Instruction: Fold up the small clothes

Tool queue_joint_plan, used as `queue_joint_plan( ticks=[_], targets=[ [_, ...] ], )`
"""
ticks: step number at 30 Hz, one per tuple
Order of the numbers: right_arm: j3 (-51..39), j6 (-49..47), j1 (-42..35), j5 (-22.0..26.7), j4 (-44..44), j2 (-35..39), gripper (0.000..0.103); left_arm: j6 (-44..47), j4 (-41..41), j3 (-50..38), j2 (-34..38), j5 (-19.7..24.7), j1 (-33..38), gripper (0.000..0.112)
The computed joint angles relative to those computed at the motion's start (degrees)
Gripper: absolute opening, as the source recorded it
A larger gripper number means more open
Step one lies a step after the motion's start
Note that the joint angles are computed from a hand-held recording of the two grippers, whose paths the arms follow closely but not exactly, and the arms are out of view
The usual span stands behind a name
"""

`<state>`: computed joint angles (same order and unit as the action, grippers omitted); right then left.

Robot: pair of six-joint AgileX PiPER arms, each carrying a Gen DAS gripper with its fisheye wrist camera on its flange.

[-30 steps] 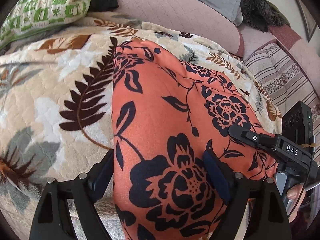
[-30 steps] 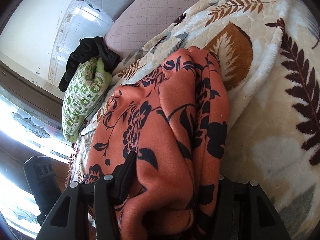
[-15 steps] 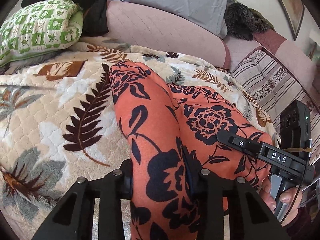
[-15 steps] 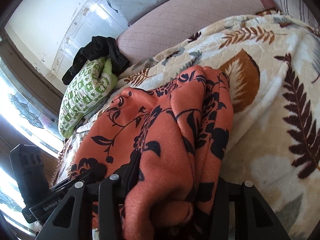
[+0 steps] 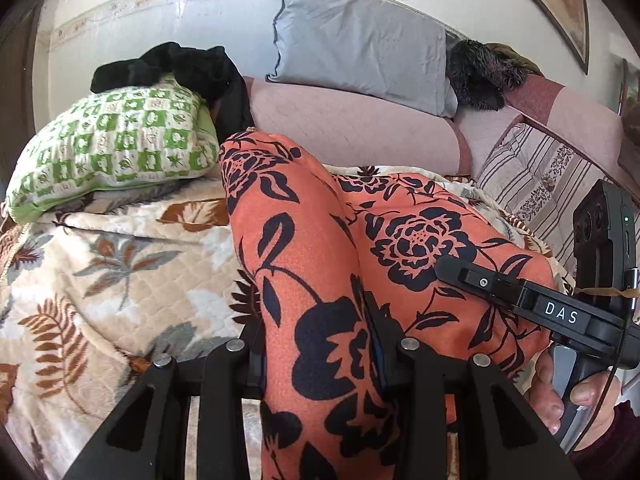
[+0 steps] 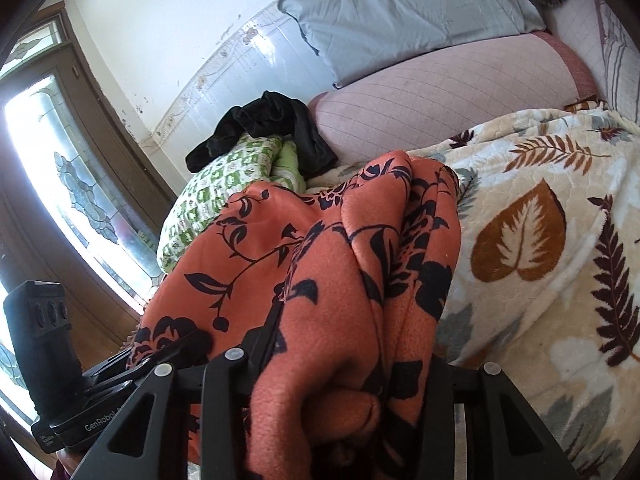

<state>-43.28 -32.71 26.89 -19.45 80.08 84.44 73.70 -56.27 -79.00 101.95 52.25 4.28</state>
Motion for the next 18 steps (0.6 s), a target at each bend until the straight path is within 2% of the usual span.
queue_joint_plan(
  ticks=[7,11,18],
  targets=[
    [-3.59,-1.33,10.50,-8.48,4.84,0.63,0.043,4.96,-2.55,2.99,-5.84,2.54,7.37,0.039],
    [-5.24,-1.52,16.92,-15.00,7.33,1.00,0.043,7.08,-3.93,4.81,-8.54,4.16,11.07,0.039],
    [-7.58,-3.14,25.68,-23.41,12.43,1.61,0.043,8.49,-5.49,6.86,-11.08,7.03,15.70,0.039]
  ],
)
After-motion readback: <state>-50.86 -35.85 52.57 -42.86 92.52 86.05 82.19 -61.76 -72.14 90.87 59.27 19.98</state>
